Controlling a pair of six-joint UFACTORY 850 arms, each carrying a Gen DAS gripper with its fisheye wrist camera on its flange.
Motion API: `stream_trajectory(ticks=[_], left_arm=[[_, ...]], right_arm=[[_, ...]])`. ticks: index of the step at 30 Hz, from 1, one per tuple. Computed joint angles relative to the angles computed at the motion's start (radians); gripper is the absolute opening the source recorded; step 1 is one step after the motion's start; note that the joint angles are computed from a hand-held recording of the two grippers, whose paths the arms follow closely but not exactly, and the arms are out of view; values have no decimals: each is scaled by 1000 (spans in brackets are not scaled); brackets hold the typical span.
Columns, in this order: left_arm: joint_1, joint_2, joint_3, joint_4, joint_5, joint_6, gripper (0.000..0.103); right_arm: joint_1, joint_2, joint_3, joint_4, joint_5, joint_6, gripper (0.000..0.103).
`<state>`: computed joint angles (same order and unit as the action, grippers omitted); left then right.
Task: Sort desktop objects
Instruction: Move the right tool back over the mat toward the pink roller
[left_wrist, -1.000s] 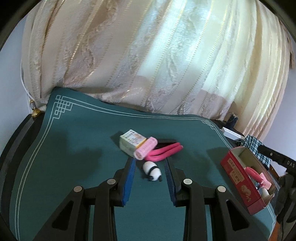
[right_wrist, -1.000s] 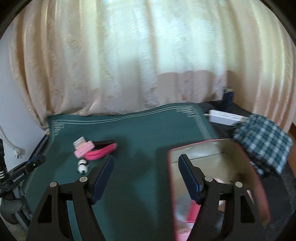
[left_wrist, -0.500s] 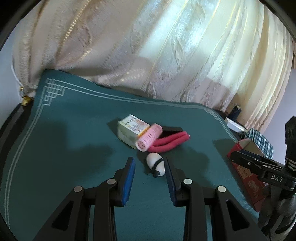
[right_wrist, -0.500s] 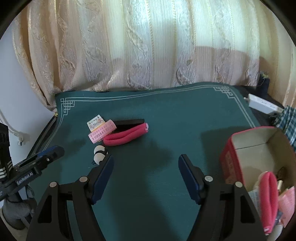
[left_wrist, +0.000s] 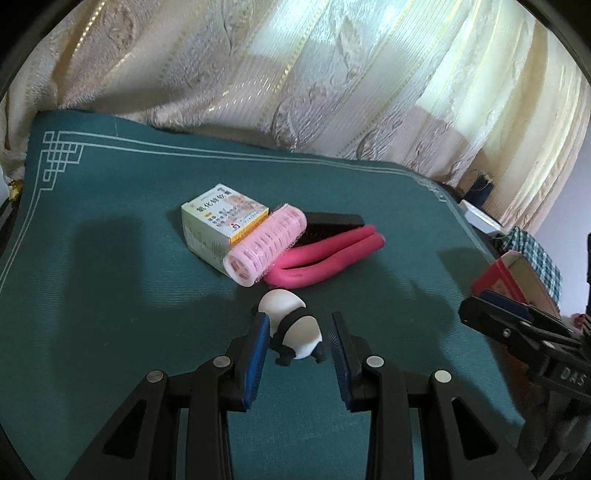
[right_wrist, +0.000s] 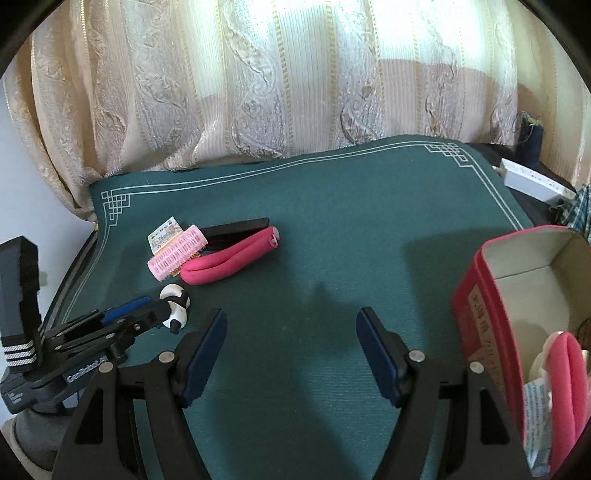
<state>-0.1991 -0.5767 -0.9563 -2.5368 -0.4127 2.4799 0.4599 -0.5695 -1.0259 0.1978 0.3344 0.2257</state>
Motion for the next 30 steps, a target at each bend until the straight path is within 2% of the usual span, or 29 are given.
stream_trajectory(ticks=[3,14,16,20,22,30], left_arm=[[-2,-19,-18,-28,16,6,59],[-10,-58,-71,-68,59,43,59],[-4,-62,-78,3,46,-17,45],[5,-53,-66,33,33,-40,45],[11,-41,-52,22,29,-27,42],[46,14,16,13,-12,-15,42]], right_arm=[[0,-4,-1,0,6,0,76],[-11,-39,-10,-93,8,109,76],[-9,-43,-12,-89,8,100,76],[-7,-48,-17,-108,1,112,76],[-11,-54,-24,-160,-7,164,76],[-20,-98,-112,-474,-64,503,76]])
